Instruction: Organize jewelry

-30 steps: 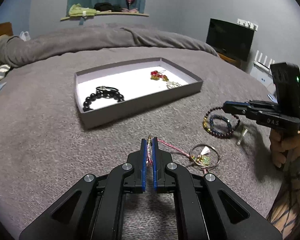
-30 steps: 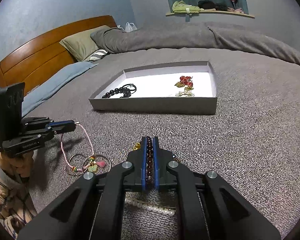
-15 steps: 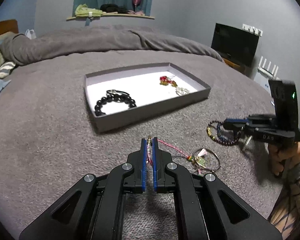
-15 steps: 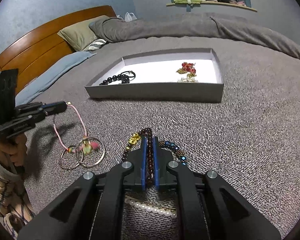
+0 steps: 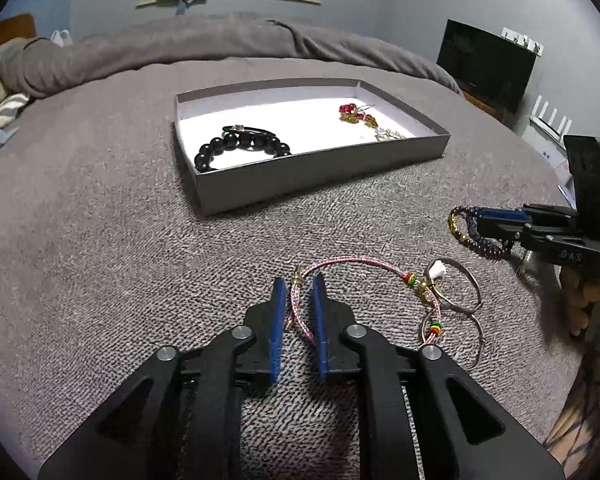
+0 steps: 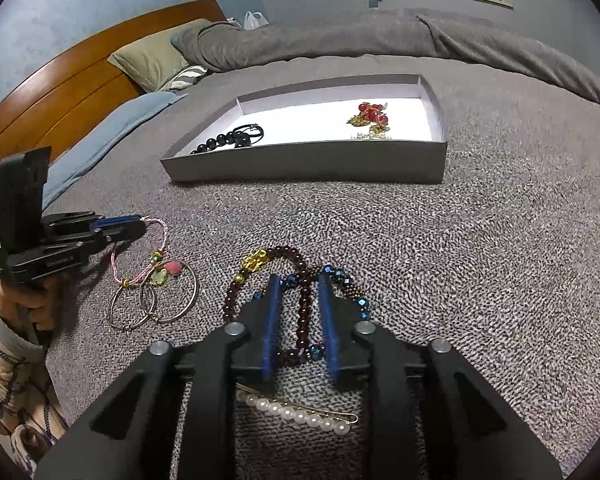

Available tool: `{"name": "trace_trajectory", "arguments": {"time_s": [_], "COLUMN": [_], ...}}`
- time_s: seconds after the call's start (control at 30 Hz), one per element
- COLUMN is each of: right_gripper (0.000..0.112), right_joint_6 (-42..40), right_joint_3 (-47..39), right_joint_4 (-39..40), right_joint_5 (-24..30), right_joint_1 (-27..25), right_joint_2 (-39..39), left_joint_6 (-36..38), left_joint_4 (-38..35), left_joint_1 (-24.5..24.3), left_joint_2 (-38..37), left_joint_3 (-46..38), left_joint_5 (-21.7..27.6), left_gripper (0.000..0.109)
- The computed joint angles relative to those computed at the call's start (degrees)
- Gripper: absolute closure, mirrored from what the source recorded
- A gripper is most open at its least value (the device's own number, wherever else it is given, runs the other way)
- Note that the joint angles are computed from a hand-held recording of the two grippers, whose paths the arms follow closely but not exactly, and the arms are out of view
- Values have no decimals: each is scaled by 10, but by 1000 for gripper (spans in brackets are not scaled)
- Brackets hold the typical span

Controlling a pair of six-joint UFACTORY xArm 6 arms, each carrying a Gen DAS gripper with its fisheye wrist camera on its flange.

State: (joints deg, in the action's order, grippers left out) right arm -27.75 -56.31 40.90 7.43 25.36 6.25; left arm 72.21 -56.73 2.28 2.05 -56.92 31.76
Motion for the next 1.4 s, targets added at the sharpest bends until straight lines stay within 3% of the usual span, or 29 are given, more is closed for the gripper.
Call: {"name": "trace_trajectory", "arguments": {"time_s": [0.23,0.33,0.37,0.43,0.73,1.07,1.27,1.3,1.37,1.4], "right_gripper": [92,106,106,106,106,106,106,106,106,106], "right_joint_6": [29,34,32,0,-131,-145,-168,-172,-173,-175], "right_joint_3": [1,2,3,6,-18,-64,-81,-82,-80,-79], "right_joint_4": [-35,-47,-45,-12,138,149,173,178,177,179], "right_joint_5": [-2,-4,-7,-21,-41,-41,-40,-40,-41,-40], "right_joint_1": [-3,-2,0,5,22,19,20,20,20,19], "right_joint_2": [3,3,2,-4,-22,-4,1,0,-2,-3], "left_joint_6": [-28,-29,-22,-3,90,104,77,67,43,38], "left_joint_4": [31,41,36,20,-109,-150,-121,-116,-83,-72], "left_joint_1": [-6,-14,-15,-17,-14,-27,-26,-21,-15,-15], "left_joint_2": [12,11,8,0,-57,-64,-44,-37,-26,-20], "left_joint_3": [-5,1,3,8,16,-16,-39,-43,-46,-45], "left_joint_5": [-14,-29,-30,-32,8,31,21,23,28,27], "left_gripper": [92,94,95,102,102,103,103,102,84,69]}}
